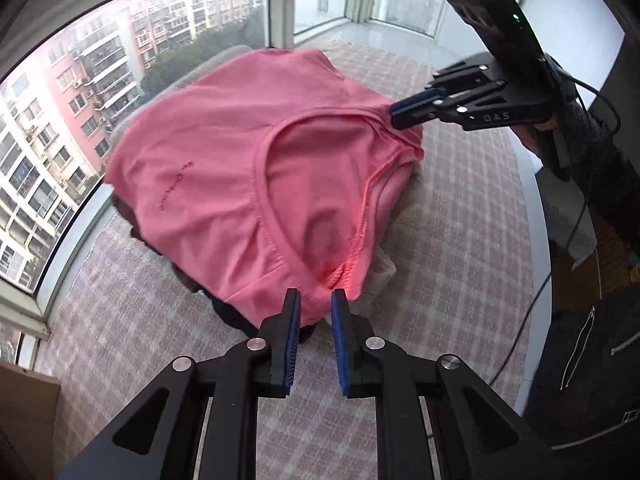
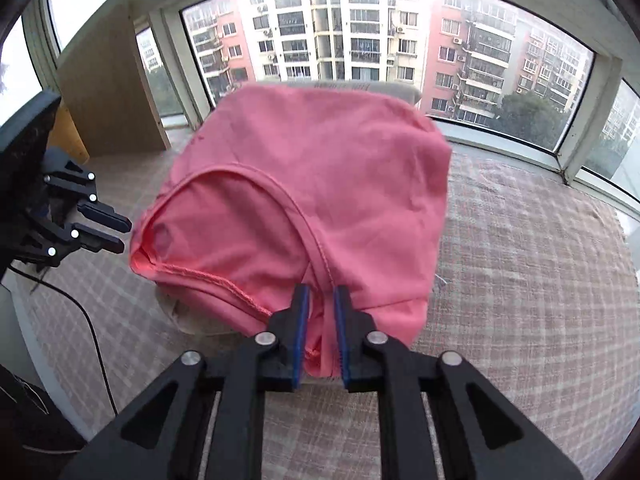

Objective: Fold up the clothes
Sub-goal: 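Smooth the pink shirt on top of the stack with both grippers open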

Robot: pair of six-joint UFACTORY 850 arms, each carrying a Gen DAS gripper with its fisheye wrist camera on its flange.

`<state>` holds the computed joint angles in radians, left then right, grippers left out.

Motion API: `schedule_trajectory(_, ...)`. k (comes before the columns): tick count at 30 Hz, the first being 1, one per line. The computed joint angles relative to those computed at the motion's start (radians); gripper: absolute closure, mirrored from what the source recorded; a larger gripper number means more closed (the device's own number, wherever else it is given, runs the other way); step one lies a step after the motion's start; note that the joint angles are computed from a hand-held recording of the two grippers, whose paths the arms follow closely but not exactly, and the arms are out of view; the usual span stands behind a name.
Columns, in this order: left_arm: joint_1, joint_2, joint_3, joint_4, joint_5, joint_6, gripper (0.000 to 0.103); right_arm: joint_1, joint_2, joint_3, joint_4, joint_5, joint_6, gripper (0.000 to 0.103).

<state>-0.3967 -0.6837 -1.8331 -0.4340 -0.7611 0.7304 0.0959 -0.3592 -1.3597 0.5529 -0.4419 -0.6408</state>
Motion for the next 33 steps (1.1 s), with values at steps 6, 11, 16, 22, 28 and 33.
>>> schedule_trajectory(6,0.022,-0.053,-0.032,-0.072,-0.004,-0.005,0.085,-0.019,-0.081,-0.082,-0.073,0.034,0.153,0.061)
schedule_trajectory(11,0.001,-0.094,-0.034,0.072,-0.037,-0.121,0.085,-0.031,-0.157,-0.164,-0.123,-0.03,0.221,0.061)
schedule_trajectory(16,0.045,-0.014,0.017,0.007,0.016,-0.113,0.083,-0.075,-0.095,-0.14,0.133,-0.009,0.033,0.061)
schedule_trajectory(22,0.074,0.001,-0.029,-0.072,0.111,-0.134,0.073,-0.049,-0.152,-0.247,0.019,0.01,0.111,0.061)
schedule_trajectory(28,0.052,-0.163,-0.267,-0.038,0.068,-0.215,0.073,-0.052,-0.348,-0.465,0.134,-0.178,0.088,0.061)
schedule_trajectory(33,0.056,-0.114,-0.195,-0.089,0.111,-0.225,0.073,-0.035,-0.315,-0.434,-0.001,-0.098,0.258,0.061)
